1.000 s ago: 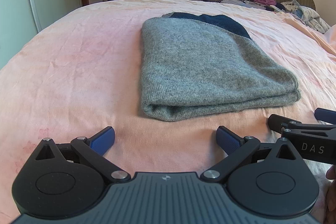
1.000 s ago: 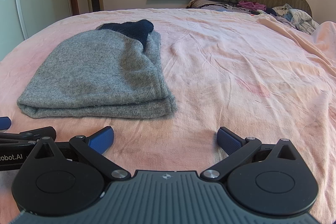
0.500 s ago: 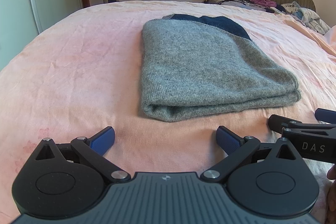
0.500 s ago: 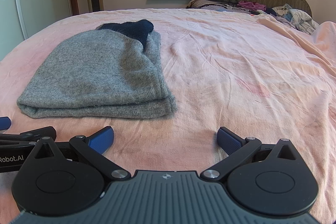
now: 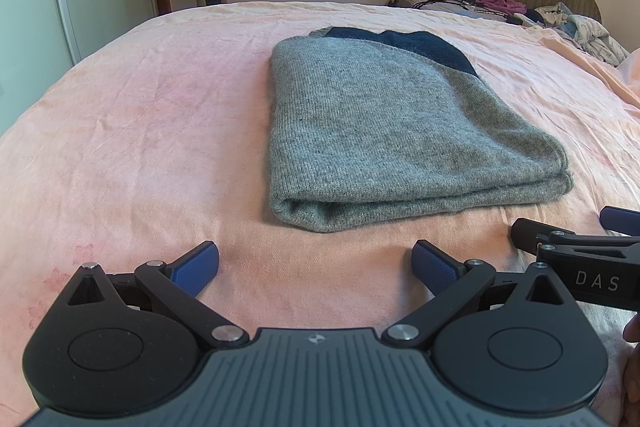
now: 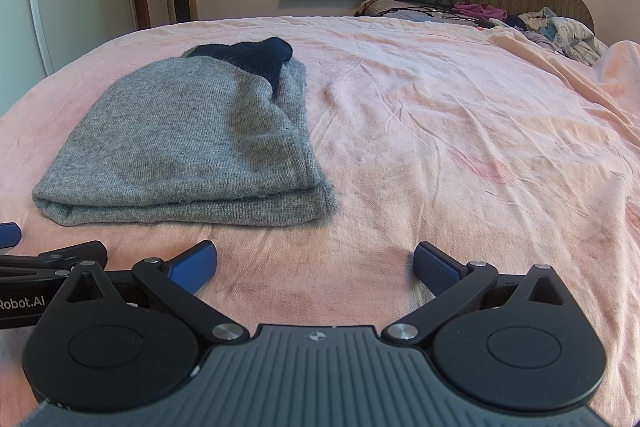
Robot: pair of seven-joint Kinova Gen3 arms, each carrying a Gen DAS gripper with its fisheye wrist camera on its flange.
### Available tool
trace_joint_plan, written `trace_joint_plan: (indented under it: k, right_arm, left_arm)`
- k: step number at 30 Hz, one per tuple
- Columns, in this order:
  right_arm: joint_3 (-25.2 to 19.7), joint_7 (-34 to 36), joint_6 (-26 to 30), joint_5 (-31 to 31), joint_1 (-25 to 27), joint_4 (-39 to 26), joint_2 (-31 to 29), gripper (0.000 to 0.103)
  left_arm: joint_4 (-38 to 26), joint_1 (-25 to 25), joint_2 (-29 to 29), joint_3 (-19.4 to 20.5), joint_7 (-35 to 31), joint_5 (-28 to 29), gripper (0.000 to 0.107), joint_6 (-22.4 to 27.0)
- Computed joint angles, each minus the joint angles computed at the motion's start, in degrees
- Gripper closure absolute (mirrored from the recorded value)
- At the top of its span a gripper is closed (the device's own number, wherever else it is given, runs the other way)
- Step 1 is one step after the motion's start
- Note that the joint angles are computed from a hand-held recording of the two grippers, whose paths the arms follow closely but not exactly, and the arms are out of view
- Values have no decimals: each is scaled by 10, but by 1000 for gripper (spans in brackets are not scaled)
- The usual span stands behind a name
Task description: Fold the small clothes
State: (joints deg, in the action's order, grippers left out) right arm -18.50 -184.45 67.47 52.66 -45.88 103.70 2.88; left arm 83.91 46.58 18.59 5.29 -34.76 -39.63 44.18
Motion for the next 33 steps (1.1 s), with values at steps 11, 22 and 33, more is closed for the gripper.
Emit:
trace_joint_plan:
  k: [11, 22, 33]
  right_arm:
    - [0, 0, 0, 0, 0, 0, 0, 0]
    - [0, 0, 0, 0, 0, 0, 0, 0]
    - [0, 0, 0, 0, -1, 0, 0, 0]
  left_arm:
    - [0, 0, 0, 0, 0, 0, 4, 0]
    - [0, 0, 0, 0, 1, 0, 4, 0]
    - [7, 0, -4, 2, 0, -6, 4, -4]
